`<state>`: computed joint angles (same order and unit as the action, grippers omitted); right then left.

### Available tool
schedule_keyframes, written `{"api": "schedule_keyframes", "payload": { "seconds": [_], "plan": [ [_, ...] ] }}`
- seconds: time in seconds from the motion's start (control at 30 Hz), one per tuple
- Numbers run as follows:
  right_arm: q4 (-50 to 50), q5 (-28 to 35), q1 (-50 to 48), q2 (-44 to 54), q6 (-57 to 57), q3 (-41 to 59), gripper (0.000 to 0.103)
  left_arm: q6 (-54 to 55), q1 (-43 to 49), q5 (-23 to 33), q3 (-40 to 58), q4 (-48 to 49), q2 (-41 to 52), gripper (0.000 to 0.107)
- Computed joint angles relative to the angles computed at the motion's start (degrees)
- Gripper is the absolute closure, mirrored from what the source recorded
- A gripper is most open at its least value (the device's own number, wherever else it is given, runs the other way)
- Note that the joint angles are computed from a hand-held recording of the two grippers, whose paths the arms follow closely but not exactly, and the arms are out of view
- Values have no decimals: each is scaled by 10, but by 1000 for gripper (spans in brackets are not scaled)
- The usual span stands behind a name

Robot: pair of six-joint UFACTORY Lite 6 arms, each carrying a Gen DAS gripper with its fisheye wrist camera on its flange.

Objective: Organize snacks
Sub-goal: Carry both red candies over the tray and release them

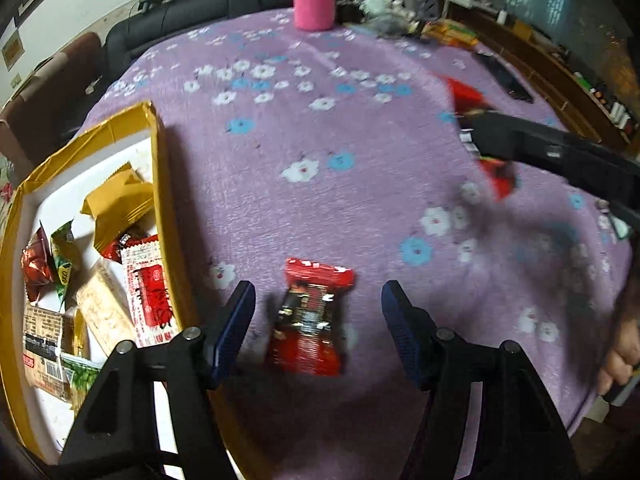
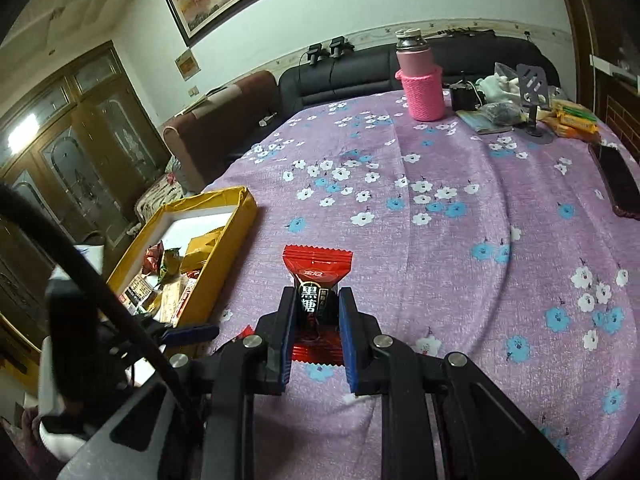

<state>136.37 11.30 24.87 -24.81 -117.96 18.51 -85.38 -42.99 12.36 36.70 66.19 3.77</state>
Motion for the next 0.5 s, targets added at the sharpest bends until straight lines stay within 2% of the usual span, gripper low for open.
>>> {"api": "schedule_keyframes", "payload": {
  "seconds": [0.13, 0.23, 0.27, 0.5],
  "plan": [
    [-51, 43, -27, 20, 38, -4, 84, 39, -23, 32, 33, -27, 47, 50],
    [-71, 63, -42, 19, 51, -12, 84, 8, -47, 45, 27, -6, 36, 75],
    [-78, 67, -47, 16, 56, -16, 84, 0, -54, 47, 20, 0, 27, 78],
    [-113, 85, -69, 16, 85, -25, 84, -133, -71, 47, -4, 99, 5, 78]
  ]
}}
